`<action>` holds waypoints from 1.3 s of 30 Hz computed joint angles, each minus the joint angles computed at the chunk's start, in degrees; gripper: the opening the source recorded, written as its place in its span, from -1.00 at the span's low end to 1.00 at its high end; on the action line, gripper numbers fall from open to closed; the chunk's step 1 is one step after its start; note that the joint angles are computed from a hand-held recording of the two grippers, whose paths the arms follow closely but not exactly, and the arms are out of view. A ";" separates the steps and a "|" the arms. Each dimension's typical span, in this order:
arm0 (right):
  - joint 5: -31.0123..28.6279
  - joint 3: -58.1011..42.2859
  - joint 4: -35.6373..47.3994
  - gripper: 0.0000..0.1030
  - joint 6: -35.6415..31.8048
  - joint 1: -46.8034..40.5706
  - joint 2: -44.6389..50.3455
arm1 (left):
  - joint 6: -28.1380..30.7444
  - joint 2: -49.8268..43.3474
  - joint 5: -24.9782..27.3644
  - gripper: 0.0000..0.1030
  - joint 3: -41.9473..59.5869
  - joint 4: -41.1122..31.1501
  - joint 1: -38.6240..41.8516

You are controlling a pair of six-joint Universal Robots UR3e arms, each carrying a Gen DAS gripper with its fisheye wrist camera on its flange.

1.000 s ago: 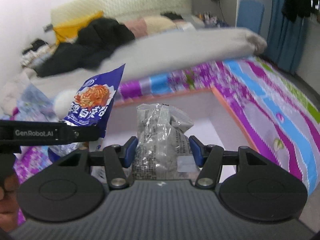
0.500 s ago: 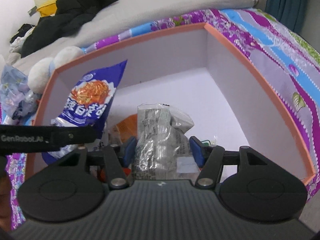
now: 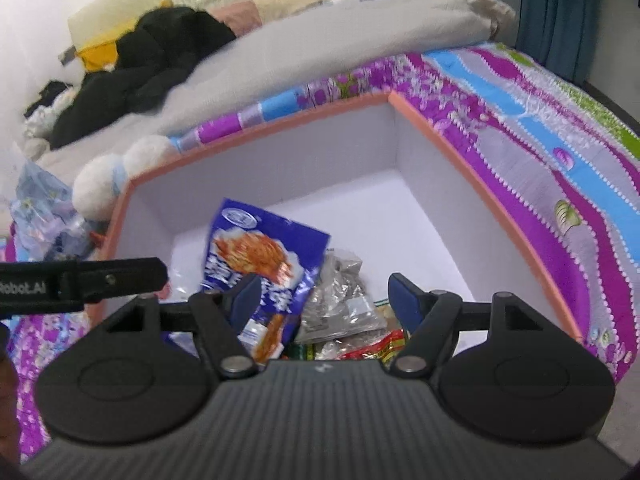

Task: Organize snacks
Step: 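Open both tools to drop the noodle pack and candy bag into the box, then move both open tools back toward the remaining snacks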

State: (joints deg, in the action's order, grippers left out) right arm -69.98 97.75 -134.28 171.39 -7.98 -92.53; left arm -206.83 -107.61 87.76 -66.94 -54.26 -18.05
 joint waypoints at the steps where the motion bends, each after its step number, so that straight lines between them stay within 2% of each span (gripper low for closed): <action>1: 0.30 0.28 0.20 0.40 -0.02 -0.15 -1.49 | -0.04 1.23 0.56 0.56 -0.66 0.12 -0.16; 16: 6.33 5.22 6.42 0.40 3.11 -0.23 -23.99 | -2.28 30.10 10.39 0.56 -19.74 1.34 -3.38; 24: 3.72 9.51 3.87 0.40 5.89 7.35 -30.05 | -4.37 45.99 16.62 0.56 -30.37 -1.45 -6.33; 29: -1.16 11.93 -0.80 0.40 9.31 16.63 -29.49 | -6.67 55.01 20.14 0.56 -35.62 -6.58 -8.18; 33: -2.41 12.18 -2.72 0.40 11.26 22.49 -27.65 | -8.95 61.43 21.60 0.56 -37.93 -12.15 -7.63; 36: -4.58 11.47 -5.62 0.40 11.96 27.11 -24.45 | -9.34 65.75 20.87 0.56 -39.47 -15.13 -5.27; 39: -5.57 10.95 -7.56 0.40 12.05 29.95 -22.07 | -6.78 70.51 16.60 0.56 -41.22 -17.53 0.95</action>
